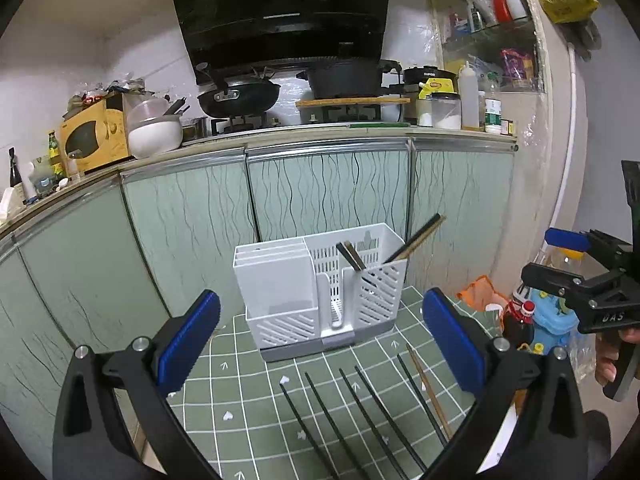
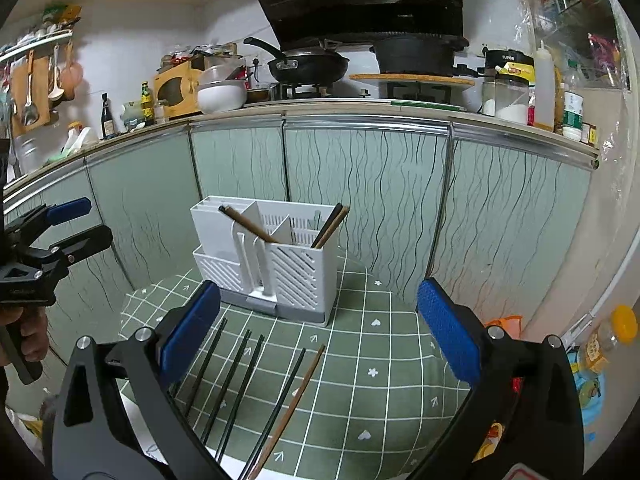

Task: Organize utensils
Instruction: 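Move both open tools back over the remaining chopsticks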

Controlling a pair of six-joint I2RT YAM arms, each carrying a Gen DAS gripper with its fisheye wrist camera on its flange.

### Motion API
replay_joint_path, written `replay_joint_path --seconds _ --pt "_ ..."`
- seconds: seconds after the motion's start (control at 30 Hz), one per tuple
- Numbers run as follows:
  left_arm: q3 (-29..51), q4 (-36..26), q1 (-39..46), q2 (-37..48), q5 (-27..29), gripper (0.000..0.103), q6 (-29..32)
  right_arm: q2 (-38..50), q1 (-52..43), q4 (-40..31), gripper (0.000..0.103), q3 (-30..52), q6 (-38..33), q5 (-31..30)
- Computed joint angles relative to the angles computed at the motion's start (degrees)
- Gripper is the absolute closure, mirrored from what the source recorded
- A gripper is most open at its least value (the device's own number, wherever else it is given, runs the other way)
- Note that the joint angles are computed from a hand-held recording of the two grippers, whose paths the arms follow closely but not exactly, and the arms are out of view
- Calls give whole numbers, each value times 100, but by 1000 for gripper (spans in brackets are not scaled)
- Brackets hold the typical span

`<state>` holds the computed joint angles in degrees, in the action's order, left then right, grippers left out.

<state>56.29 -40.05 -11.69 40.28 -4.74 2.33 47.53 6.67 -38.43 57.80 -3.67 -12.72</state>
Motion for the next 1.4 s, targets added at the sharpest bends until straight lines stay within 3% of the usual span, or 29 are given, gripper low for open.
replay_joint_path --seconds 0.43,0.57,1.13,1.4 --pt "-1120 -102 -100 -893 166 5 -204 -928 94 -255 8 -1028 278 170" --pt "-1543 -8 26 -1095 146 5 -120 -1264 331 -272 8 -1358 280 473" --pt "-2545 -46 2489 -1774 1894 5 884 -1775 1266 -70 8 -2396 823 1524" --pt "-3082 -107 2687 -2084 1868 5 1016 -2035 1727 -55 8 -2912 1037 2005"
